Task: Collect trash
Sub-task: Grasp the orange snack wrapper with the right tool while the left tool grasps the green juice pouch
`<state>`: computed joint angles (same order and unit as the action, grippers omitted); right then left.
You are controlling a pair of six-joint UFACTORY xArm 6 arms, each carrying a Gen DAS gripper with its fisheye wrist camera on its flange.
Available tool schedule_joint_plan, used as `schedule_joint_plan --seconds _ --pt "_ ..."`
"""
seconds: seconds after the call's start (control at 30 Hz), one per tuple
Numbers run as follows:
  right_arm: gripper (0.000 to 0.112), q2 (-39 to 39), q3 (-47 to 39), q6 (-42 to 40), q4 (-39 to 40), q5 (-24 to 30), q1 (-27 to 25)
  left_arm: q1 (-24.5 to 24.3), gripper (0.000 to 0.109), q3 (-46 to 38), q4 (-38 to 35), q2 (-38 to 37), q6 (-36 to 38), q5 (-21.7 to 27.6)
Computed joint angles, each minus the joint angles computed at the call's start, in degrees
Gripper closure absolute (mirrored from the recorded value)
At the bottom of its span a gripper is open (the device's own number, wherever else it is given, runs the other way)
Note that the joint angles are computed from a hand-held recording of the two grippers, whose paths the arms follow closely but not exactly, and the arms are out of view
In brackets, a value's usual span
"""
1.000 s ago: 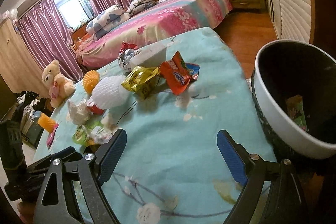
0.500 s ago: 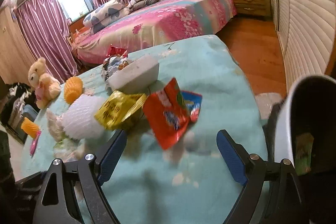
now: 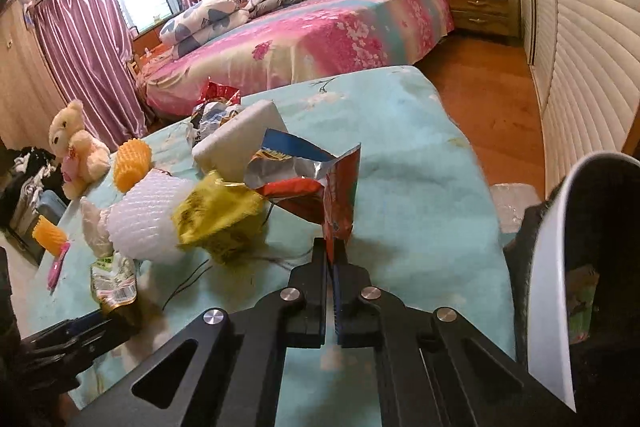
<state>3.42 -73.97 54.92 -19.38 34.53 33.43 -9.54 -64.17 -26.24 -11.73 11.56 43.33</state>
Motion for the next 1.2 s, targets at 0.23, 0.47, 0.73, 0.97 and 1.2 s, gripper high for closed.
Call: schedule_joint_plan --seconds 0.23,0.47,0.73,0.97,1.2 --pt "0.111 -3.84 4.22 2.32 0.82 -1.41 1.66 3.76 0.081 4.66 -3.48 -5.04 8.62 1.35" --pt "0.111 -7.27 7.61 4.66 1.75 -2.75 3.75 9.45 0.073 4.56 -5.31 -7.75 14.06 9.97" --pt "0.111 -8.24 8.19 6.57 1.30 -2.70 5.54 9.39 0.030 0.80 -3.47 -5.54 4.54 10.62" --pt "0.111 -9.65 9.01 8.42 -0.49 -1.63 6.16 8.48 0.027 -3.61 -6.10 -0.06 -2.76 10.05" --pt "0.111 -11.60 10.56 10.60 -2.04 -0.96 6.39 5.41 0.066 -0.84 -5.86 -0.67 0.66 4.29"
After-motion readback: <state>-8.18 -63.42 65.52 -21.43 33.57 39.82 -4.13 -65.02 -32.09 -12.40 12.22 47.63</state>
